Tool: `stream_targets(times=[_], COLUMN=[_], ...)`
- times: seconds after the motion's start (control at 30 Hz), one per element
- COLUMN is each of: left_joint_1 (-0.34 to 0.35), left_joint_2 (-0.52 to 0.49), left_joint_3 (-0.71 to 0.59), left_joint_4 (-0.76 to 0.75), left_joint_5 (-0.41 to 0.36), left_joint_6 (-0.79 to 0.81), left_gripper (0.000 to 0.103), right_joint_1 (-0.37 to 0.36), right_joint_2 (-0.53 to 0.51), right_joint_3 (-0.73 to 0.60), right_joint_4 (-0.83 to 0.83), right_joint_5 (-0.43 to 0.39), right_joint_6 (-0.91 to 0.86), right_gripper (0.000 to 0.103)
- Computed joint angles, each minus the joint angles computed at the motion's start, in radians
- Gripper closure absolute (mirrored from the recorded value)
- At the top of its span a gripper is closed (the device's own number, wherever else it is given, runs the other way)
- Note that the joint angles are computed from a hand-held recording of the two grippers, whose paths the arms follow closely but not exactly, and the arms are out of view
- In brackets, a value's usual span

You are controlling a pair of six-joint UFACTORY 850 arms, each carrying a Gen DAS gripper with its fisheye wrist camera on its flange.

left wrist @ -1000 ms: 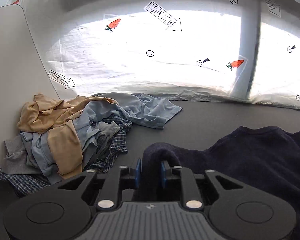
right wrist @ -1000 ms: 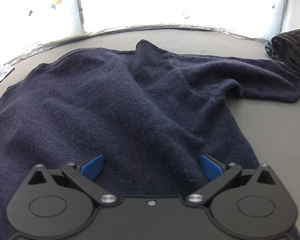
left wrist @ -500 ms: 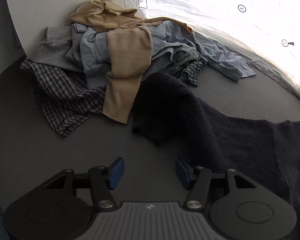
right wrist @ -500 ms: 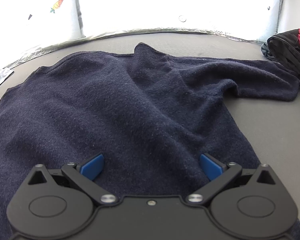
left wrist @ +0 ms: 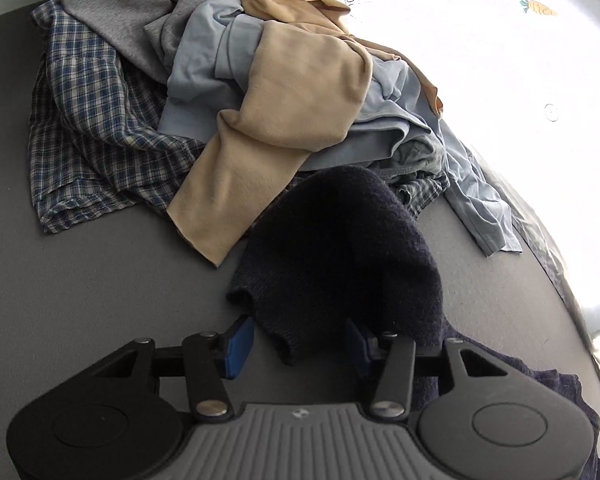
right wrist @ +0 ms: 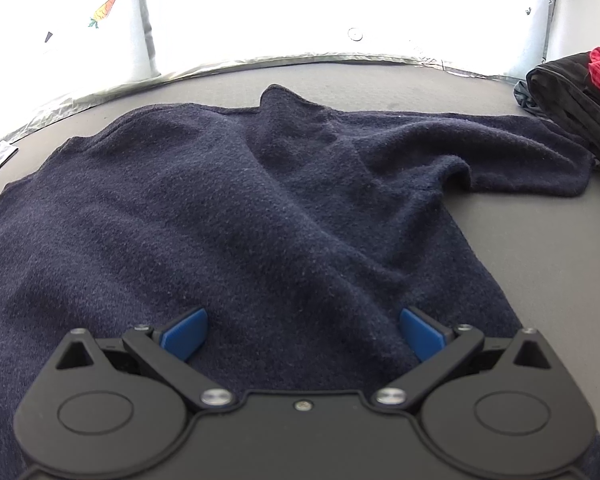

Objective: Fold clothes

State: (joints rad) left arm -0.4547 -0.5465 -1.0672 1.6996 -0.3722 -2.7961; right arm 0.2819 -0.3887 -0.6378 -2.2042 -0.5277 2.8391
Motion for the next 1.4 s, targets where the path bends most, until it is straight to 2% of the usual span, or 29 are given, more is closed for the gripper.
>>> stream_targets(times=[0.03,0.1,0.17,0.27,0.43,0.53,0.67,0.73,0.8,0.83,0.87,0.9,1.0,1.13,1.2,1.23,1.27,1.4], left_joint_1=[0.000,0.001,0.005,0.004,-0.037,-0.050,-0.025,-0.018,-0.010,-0.012,-0.016,-0.022,-0.023,-0.008,-0.013,-0.019,-0.020,-0.018], left_joint_2=[-0.012,-0.032,-0.028,0.017,0.159,0.235,0.232,0.196,0.148,0.121,0.090,0.061,-0.008,-0.050,-0.064,-0.072,-0.075,-0.043], left_joint_3=[-0.016,-0.046,-0.042,0.007,0.083,0.120,0.131,0.120,0.103,0.086,0.061,0.035,-0.028,-0.062,-0.074,-0.082,-0.084,-0.045], left_joint_4=[-0.051,-0.169,-0.186,-0.121,-0.161,-0.161,-0.115,-0.079,0.008,0.002,-0.046,-0.098,-0.180,-0.100,-0.087,-0.097,-0.100,-0.019], left_joint_5=[-0.013,-0.041,-0.049,-0.076,-0.229,-0.286,-0.174,-0.103,-0.033,-0.022,-0.030,-0.049,-0.080,-0.058,-0.079,-0.101,-0.106,-0.106], left_joint_6=[0.056,0.191,0.188,0.069,0.168,0.214,0.233,0.209,0.128,0.134,0.181,0.235,0.320,0.265,0.260,0.275,0.276,0.136], left_gripper=[0.069,0.092,0.103,0.103,0.103,0.103,0.103,0.094,0.072,0.067,0.058,0.053,0.048,0.048,0.053,0.064,0.083,0.091], right_joint_1=[0.002,0.005,0.007,0.008,0.010,0.013,0.018,0.016,0.011,0.008,0.006,0.004,0.005,0.009,0.011,0.013,0.013,0.014], right_joint_2=[-0.002,-0.005,-0.008,-0.009,-0.010,-0.011,-0.014,-0.013,-0.010,-0.008,-0.007,-0.006,-0.007,-0.011,-0.014,-0.015,-0.016,-0.021], right_joint_3=[-0.002,-0.004,-0.005,-0.001,0.005,0.011,0.018,0.019,0.017,0.016,0.015,0.015,0.012,0.008,0.006,0.004,0.003,-0.001], right_joint_4=[0.006,0.015,0.020,0.011,-0.011,-0.025,-0.037,-0.043,-0.048,-0.049,-0.052,-0.054,-0.046,-0.028,-0.017,-0.009,-0.005,0.002], right_joint_5=[-0.003,-0.010,-0.018,-0.026,-0.041,-0.056,-0.078,-0.075,-0.062,-0.054,-0.048,-0.043,-0.040,-0.043,-0.045,-0.046,-0.048,-0.052], right_joint_6=[-0.001,0.000,0.004,0.013,0.033,0.049,0.066,0.068,0.063,0.059,0.057,0.055,0.049,0.041,0.037,0.034,0.033,0.033], right_gripper=[0.000,0.000,0.000,0.000,0.000,0.000,0.000,0.000,0.000,0.000,0.000,0.000,0.000,0.000,0.000,0.000,0.000,0.000])
